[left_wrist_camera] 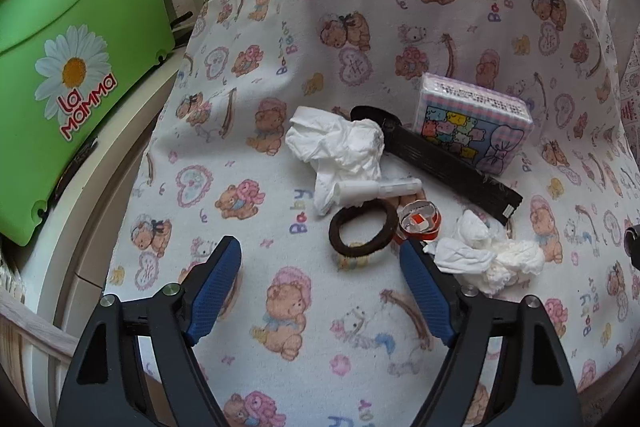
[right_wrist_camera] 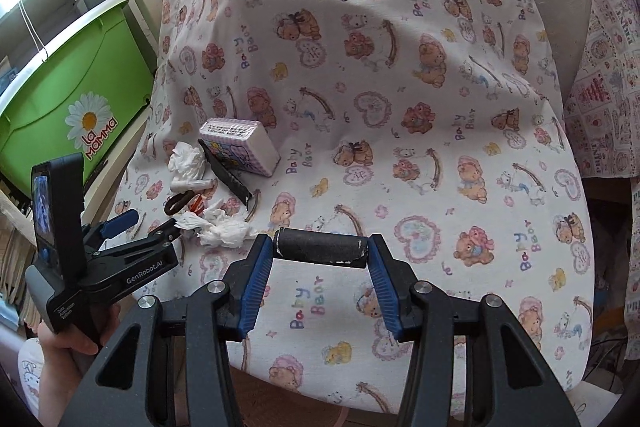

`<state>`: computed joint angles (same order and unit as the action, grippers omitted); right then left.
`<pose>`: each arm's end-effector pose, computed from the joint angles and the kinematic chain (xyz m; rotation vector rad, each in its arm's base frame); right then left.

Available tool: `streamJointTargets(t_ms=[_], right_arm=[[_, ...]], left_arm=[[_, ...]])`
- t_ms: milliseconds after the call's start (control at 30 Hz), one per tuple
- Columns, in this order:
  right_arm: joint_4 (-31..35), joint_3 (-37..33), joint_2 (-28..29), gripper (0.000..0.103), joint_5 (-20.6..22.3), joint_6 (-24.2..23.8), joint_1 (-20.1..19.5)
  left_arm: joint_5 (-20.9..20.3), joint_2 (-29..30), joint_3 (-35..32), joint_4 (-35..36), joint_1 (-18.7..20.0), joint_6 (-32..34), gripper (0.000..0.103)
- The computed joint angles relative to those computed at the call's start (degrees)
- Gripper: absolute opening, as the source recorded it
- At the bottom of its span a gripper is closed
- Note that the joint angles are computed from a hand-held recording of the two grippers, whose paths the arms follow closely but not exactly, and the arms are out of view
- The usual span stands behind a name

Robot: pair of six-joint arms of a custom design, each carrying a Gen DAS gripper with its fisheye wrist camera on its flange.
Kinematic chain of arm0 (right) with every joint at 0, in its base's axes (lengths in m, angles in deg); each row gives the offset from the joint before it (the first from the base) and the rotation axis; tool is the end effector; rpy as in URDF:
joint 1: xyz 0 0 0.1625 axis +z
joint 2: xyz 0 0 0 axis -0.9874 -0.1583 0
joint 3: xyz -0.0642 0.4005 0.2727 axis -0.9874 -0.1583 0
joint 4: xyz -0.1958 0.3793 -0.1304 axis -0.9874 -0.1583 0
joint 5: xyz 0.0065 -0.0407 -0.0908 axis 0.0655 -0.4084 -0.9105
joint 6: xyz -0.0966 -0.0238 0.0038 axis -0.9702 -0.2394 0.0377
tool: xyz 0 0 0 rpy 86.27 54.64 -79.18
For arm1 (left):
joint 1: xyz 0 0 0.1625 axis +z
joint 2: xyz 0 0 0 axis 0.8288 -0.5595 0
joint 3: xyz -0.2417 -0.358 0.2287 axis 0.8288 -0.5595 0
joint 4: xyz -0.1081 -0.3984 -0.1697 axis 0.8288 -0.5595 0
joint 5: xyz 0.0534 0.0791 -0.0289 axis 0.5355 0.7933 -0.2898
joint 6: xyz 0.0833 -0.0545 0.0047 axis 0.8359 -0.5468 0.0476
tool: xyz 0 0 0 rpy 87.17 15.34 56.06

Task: Collect trash
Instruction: 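Grasp the black cylinder with the right tool while the left tool grasps the black hair tie, then carry both items over the pink wastebasket and open both tools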

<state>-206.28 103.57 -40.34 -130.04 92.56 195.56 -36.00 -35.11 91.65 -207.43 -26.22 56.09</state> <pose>0.1904 -0.2646 0.1984 -0.0210 -2.4143 0.9059 -0.2251 -0.3716 0.0963 0.6697 2.2091 -0.6269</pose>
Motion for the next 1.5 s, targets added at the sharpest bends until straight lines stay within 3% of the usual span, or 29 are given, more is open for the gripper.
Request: streamJointTargets(t_ms=[100, 167, 233, 333, 400, 667, 933, 1267, 1500], right_arm=[[0.4, 0.1, -0.3, 0.051, 0.0, 0.2, -0.5], [0.7, 0.2, -0.4, 0.051, 0.0, 0.4, -0.7], [1.0, 0.2, -0.6, 0.051, 0.2, 0.6, -1.0], [1.2, 0.0, -0.8, 0.051, 1.0, 0.2, -1.2], [1.1, -0.3, -0.4, 0.051, 0.5, -0.1, -0.8], [0.9, -0.9, 0.7, 0.051, 1.2, -1.0, -0.4], [0.3, -0.5, 0.7, 0.051, 3.3, -2.0, 1.2], [0.3, 0.2, 2.7, 0.051, 1.4, -2.0, 5.9], [2.6, 0.6, 3.7, 0.052, 2.7, 0.3, 10.4]], left_arm=[[-0.4, 1.4, -0.4, -3.3, 0.6, 2.2, 0.081], [-0.9, 1.7, -0.7, -4.5, 0.9, 4.0, 0.074], [-3.2, 0.8, -1.0, -3.8, 1.2, 4.7, 0.041], [-6.7, -1.1, -1.6, -0.5, 1.1, 3.2, 0.016], [-7.1, -2.2, -1.6, 2.5, 0.1, 1.5, 0.006], [-8.5, -8.5, 0.2, 5.1, -3.9, -3.1, 0.005], [-11.7, -13.7, 1.6, 4.5, -3.5, -3.2, 0.005], [-17.8, -20.5, 4.7, 7.7, -6.3, -7.5, 0.005], [-19.1, -25.2, 4.3, 18.5, -10.2, -15.2, 0.005]])
